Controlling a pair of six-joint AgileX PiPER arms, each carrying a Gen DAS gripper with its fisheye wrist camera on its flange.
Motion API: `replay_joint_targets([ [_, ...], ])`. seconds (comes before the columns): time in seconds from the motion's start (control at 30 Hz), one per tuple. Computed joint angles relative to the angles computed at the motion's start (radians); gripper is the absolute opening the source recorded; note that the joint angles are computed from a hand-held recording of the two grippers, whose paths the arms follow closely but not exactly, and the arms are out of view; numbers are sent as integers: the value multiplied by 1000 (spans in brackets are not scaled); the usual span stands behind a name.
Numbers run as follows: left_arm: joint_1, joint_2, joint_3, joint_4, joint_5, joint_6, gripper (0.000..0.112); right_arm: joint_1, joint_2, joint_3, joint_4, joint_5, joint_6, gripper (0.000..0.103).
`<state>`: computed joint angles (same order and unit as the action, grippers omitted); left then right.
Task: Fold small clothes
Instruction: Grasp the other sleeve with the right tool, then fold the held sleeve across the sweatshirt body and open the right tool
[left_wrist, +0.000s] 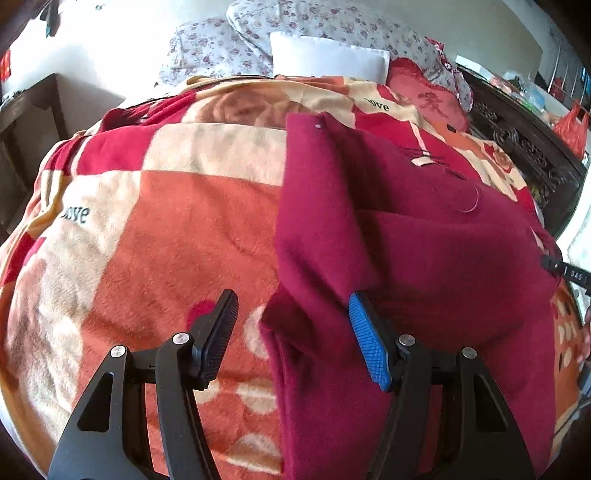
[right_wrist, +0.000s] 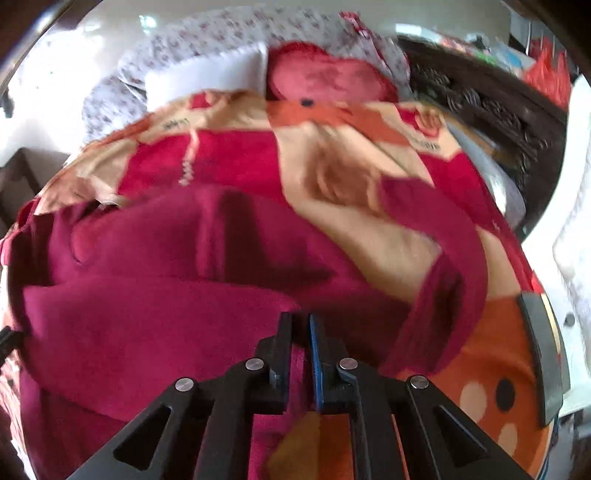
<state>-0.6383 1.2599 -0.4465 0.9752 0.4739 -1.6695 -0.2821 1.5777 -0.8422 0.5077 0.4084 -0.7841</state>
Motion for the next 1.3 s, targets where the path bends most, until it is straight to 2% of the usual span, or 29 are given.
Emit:
replay_joint_targets([
  [0.1,-14,-69,29,-6,33,-1,63,-15,-81,25,87,-3,-49,12],
  [0.13,-15,-86,37,-7,40,-4,63,-10,-120,35,158,3,-103,14],
  [0.2,2,-92,49,-2,20,-9,63,0,-165,32,338,91,-245,40],
  [0.23,15,-80,49,-10,4,2,63,12,-167,24,433,168,-318,67],
  [0.27,21,-60,46,-15,-4,8,63,32,-148,7,524,268,-392,77],
  [0.33,24,-15,39,-5,-4,-11,63,126,-93,-37,587,380,-428,77],
  [0.37,27,0,41,6,-11,-28,63,210,-63,-70,584,393,-416,75],
  [0.43,43,16,48,19,-35,-48,63,366,-29,-104,605,336,-458,70],
  [0.47,58,17,58,25,-58,-59,63,457,-3,-134,591,267,-468,59],
  [0.5,74,15,67,33,-80,-70,63,516,20,-158,564,227,-452,53],
  [0.53,89,13,76,42,-102,-81,63,567,60,-202,521,208,-414,47],
  [0.6,105,14,84,65,-125,-101,63,629,145,-287,451,202,-349,44],
  [0.73,126,19,96,114,-161,-136,63,669,252,-375,387,240,-325,44],
  [0.83,155,20,113,192,-202,-205,64,662,310,-414,420,303,-361,44],
  [0.87,160,22,118,228,-210,-241,64,671,317,-416,407,298,-357,41],
  [0.9,167,24,120,254,-216,-264,64,679,325,-421,384,287,-344,32],
  [0.93,164,24,122,270,-214,-283,64,697,332,-428,340,265,-306,13],
  [1.0,161,21,118,247,-209,-261,64,715,334,-426,322,229,-284,10],
  [1.13,189,1,123,233,-225,-242,64,718,319,-427,387,185,-291,8],
  [1.2,202,10,124,251,-239,-258,64,730,332,-431,391,134,-244,8],
  [1.23,195,16,121,247,-230,-256,64,735,348,-439,386,135,-223,8],
  [1.3,167,9,108,146,-191,-161,64,727,351,-442,372,175,-185,8],
])
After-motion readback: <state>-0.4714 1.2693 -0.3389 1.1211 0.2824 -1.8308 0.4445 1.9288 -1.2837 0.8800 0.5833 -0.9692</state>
